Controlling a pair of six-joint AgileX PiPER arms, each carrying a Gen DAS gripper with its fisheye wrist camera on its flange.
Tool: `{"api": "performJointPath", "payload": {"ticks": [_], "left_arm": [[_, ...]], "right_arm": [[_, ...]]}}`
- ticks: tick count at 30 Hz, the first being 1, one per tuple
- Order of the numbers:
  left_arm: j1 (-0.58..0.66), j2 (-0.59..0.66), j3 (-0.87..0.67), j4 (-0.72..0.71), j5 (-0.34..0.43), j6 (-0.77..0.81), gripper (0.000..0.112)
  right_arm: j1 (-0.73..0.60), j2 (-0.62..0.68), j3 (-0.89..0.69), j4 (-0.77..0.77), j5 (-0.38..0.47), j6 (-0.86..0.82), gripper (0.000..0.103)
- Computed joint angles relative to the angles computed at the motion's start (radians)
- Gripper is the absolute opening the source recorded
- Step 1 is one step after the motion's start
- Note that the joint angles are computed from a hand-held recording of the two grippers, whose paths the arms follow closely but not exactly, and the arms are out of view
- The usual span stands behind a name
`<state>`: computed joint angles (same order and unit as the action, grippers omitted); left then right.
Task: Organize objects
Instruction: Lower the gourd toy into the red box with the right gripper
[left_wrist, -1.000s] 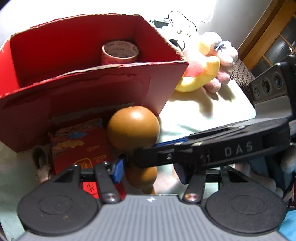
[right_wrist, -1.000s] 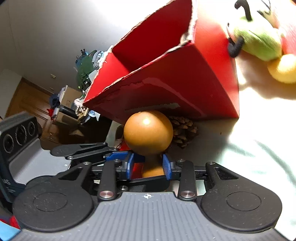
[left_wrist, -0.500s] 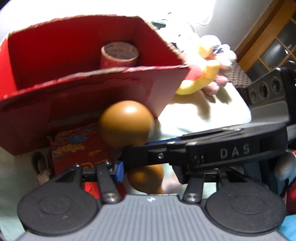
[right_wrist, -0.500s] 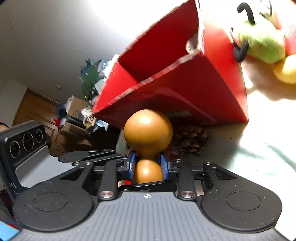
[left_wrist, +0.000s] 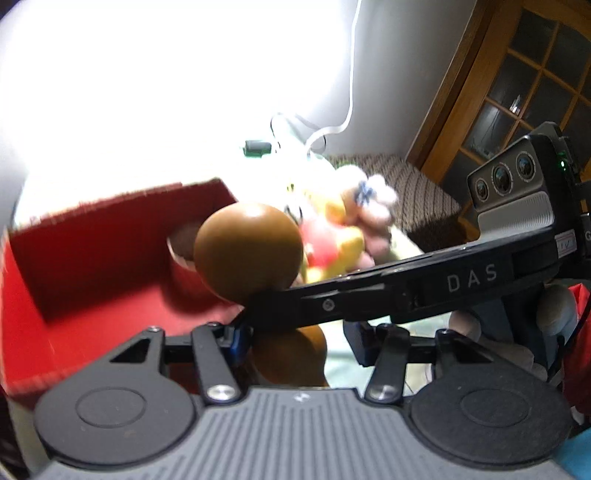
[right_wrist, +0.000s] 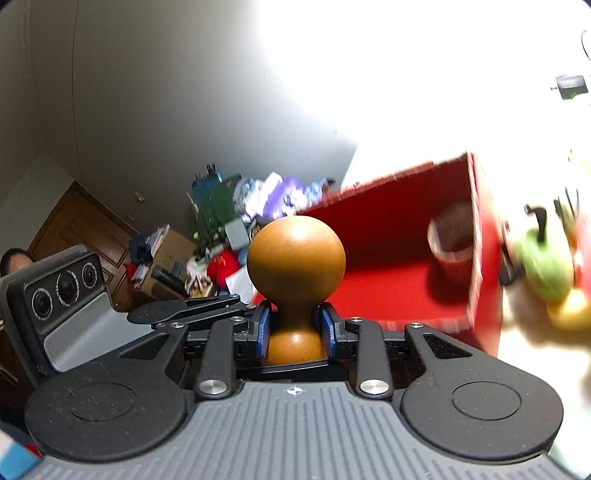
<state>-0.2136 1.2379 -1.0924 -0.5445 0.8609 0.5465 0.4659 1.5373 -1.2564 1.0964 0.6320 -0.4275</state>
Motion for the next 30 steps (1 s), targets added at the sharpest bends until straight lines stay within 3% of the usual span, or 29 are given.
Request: {"api": "performJointPath", "payload": {"ticks": [11, 21, 30], "left_arm": [[0.123, 0.214, -0.242, 0.008, 0.039, 0.029, 0.053], [0.181, 0.458, -0.36, 0.032, 0.083, -0.024, 0.053], [0.175, 0.599, -0.471, 0.105, 0.138, -0.109, 0.053]], "right_arm": [[0.049, 0.32, -0.473, -0.376, 0.077, 0.398, 0.031], [0.061, 0.566, -0.751, -0.553, 0.238, 0.643, 0.031], [0.04, 0.689, -0.907, -0.598, 0.354, 0.729, 0.031]]}}
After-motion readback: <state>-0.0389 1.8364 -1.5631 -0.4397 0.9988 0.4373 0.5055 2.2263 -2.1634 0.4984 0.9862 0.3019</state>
